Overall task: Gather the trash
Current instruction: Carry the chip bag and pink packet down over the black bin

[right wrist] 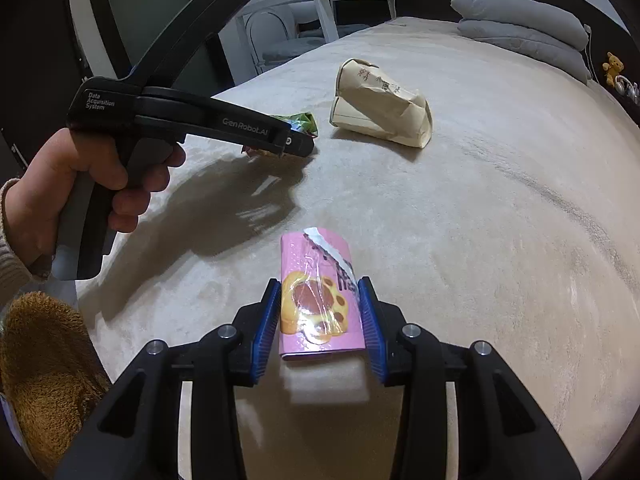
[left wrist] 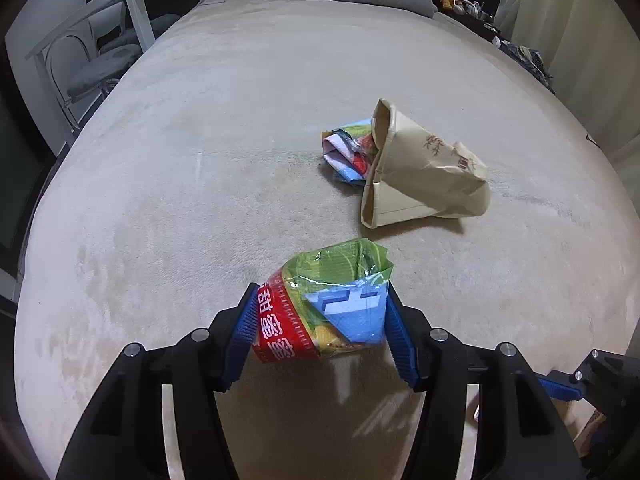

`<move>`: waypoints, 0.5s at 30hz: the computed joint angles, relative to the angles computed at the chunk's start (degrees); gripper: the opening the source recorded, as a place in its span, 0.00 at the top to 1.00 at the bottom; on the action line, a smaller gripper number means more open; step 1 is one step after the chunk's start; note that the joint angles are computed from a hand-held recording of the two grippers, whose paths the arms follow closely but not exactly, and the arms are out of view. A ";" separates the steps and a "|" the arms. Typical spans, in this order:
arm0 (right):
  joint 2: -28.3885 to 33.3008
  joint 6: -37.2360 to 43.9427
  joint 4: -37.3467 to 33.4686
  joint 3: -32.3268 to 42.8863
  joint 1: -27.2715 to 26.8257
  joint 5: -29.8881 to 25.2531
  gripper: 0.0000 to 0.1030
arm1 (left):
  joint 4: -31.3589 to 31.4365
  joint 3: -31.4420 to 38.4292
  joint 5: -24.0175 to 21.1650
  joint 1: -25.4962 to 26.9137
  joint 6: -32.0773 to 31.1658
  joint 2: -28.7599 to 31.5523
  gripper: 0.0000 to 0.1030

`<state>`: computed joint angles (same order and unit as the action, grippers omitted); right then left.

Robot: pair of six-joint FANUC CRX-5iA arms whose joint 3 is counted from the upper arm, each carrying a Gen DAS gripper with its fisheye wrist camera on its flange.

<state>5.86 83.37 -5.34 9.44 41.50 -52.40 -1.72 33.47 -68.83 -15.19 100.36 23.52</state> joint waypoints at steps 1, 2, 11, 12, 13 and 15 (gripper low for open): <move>-0.04 -0.16 -0.02 0.02 -0.17 0.15 0.61 | 0.26 -0.71 0.18 -0.03 -0.13 -0.72 0.44; -0.58 -0.79 0.30 -0.55 -0.08 0.42 0.61 | 0.45 -0.97 0.19 -0.14 -0.23 -1.18 0.44; -6.27 -6.86 2.73 -5.79 1.81 2.26 0.61 | 2.63 -8.79 1.90 -1.28 -1.28 -8.90 0.45; -6.96 -7.53 2.90 -6.39 2.07 2.33 0.61 | 2.78 -9.68 2.09 -1.64 -1.09 -9.76 0.45; -7.43 -8.27 3.10 -6.80 2.41 2.42 0.61 | 3.16 -10.69 2.34 -1.81 -1.04 -10.72 0.45; -9.11 -9.72 3.37 -8.33 3.04 2.72 0.61 | 3.53 -12.63 2.93 -2.37 -0.91 -12.72 0.45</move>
<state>-3.25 73.65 -1.97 1.11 44.54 -49.67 1.81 20.85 -65.90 -17.57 99.45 10.80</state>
